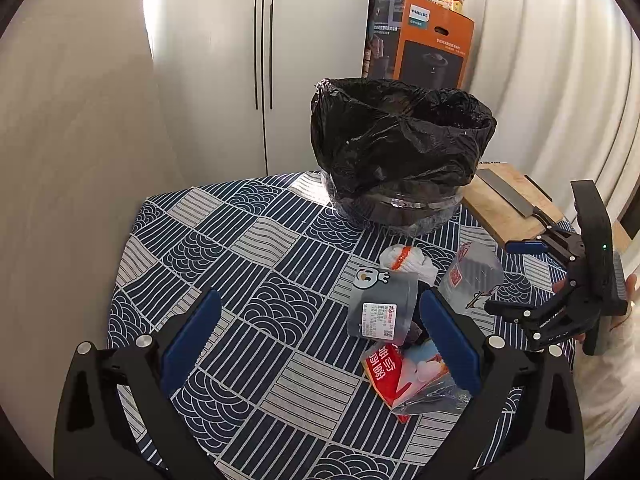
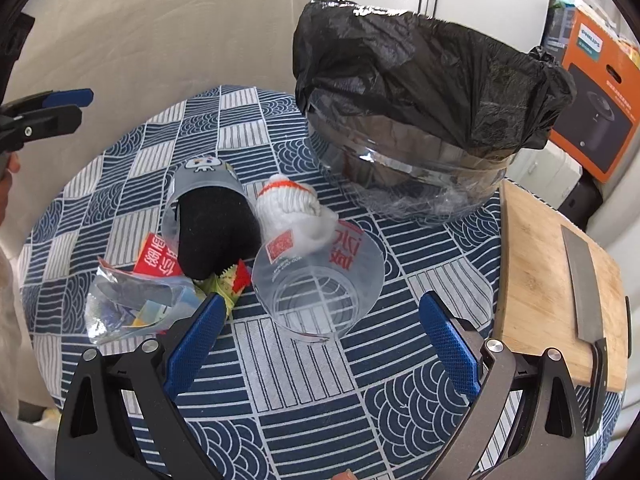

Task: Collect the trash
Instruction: 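Grasp the clear plastic cup with the right tool and lift it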

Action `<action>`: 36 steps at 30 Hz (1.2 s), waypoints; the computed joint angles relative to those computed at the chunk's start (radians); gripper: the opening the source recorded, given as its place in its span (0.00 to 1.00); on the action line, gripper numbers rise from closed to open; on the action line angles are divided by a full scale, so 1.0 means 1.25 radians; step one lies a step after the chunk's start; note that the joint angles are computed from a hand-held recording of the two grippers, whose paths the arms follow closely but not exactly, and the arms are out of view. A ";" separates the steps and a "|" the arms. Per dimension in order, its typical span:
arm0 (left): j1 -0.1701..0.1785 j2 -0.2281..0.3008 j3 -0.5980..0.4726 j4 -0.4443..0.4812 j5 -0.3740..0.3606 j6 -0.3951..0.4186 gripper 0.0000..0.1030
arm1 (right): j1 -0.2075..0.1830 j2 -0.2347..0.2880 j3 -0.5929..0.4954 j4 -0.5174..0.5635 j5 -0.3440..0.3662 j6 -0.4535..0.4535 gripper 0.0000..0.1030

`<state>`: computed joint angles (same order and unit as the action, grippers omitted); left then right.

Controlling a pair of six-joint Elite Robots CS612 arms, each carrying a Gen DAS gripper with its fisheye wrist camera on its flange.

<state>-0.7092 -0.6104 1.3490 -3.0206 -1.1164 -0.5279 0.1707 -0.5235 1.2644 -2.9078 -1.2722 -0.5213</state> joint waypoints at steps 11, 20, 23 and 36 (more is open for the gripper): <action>-0.005 -0.002 0.021 -0.005 -0.005 -0.022 0.94 | 0.009 0.042 -0.046 0.016 -0.008 0.001 0.54; -0.008 0.004 0.032 -0.044 -0.033 -0.002 0.94 | -0.007 0.025 -0.031 0.017 0.008 0.078 0.50; -0.010 0.010 0.029 -0.054 -0.045 0.005 0.94 | -0.010 0.014 -0.020 0.016 -0.008 0.104 0.50; -0.009 0.046 -0.002 -0.108 -0.168 0.084 0.94 | -0.022 -0.041 0.069 -0.055 -0.054 0.159 0.52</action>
<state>-0.7208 -0.5532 1.3460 -3.1551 -1.3261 -0.4233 0.1434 -0.5753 1.3513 -2.9768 -1.3394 -0.3219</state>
